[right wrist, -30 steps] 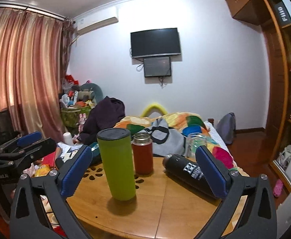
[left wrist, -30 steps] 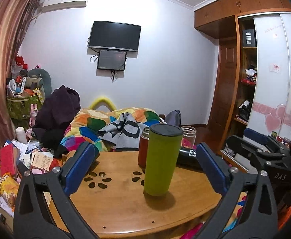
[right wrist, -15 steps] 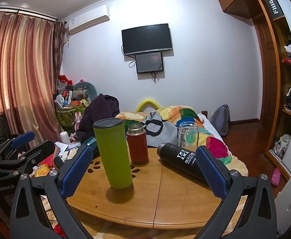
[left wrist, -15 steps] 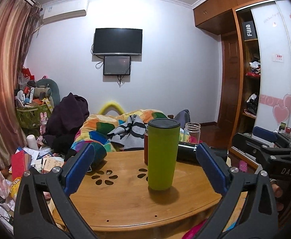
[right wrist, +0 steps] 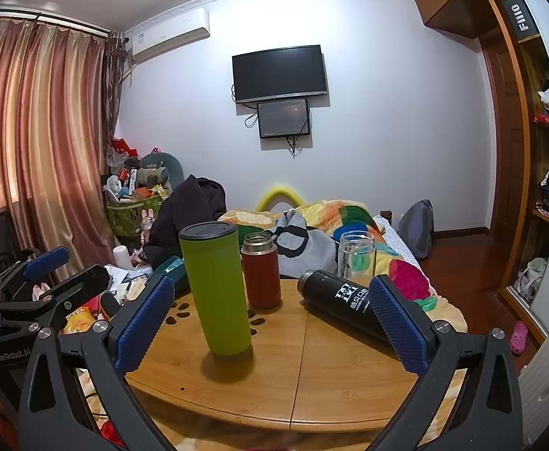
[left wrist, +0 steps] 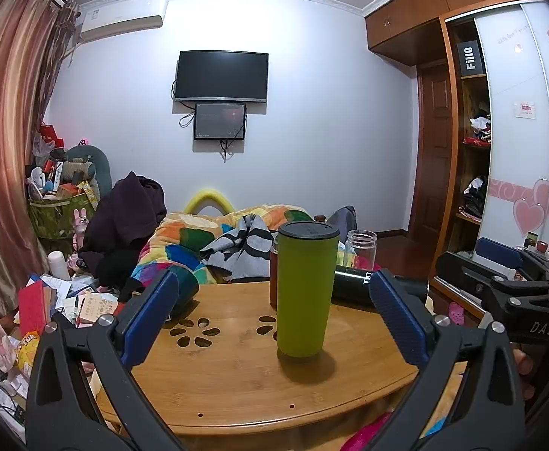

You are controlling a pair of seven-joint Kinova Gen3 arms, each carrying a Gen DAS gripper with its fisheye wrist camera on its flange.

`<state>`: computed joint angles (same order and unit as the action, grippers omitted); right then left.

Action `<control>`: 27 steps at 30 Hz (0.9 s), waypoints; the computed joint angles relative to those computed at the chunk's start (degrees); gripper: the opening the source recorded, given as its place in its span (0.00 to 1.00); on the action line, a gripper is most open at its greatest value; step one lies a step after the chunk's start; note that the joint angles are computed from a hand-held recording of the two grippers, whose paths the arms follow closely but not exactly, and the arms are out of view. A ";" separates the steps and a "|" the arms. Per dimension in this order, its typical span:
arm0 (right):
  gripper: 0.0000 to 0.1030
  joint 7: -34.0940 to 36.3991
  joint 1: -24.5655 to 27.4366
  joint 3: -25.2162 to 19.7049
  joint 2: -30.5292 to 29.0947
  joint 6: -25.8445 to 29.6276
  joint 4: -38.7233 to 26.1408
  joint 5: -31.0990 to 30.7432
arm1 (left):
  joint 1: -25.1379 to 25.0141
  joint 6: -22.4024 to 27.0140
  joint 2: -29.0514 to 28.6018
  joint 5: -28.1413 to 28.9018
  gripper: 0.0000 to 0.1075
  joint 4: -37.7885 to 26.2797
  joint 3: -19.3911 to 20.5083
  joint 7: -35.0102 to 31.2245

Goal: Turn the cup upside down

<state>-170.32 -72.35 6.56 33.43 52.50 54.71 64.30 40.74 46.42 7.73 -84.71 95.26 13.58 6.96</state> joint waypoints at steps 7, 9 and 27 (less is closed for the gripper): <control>1.00 -0.45 -0.15 0.28 -0.12 -0.07 0.27 0.69 | 0.08 0.07 0.02 0.04 0.96 -0.03 -0.02 0.03; 1.00 -0.52 -0.13 0.21 -0.18 -0.01 0.39 0.85 | 0.11 0.13 0.04 0.01 0.96 -0.06 -0.02 0.01; 1.00 -0.29 -0.06 -0.13 -0.13 0.22 0.15 0.99 | 0.64 0.61 0.13 -0.27 0.96 -0.38 0.08 0.24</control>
<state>-170.61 -72.40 6.43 33.30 52.71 54.86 65.28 41.38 47.03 7.85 -84.98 94.88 13.66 7.20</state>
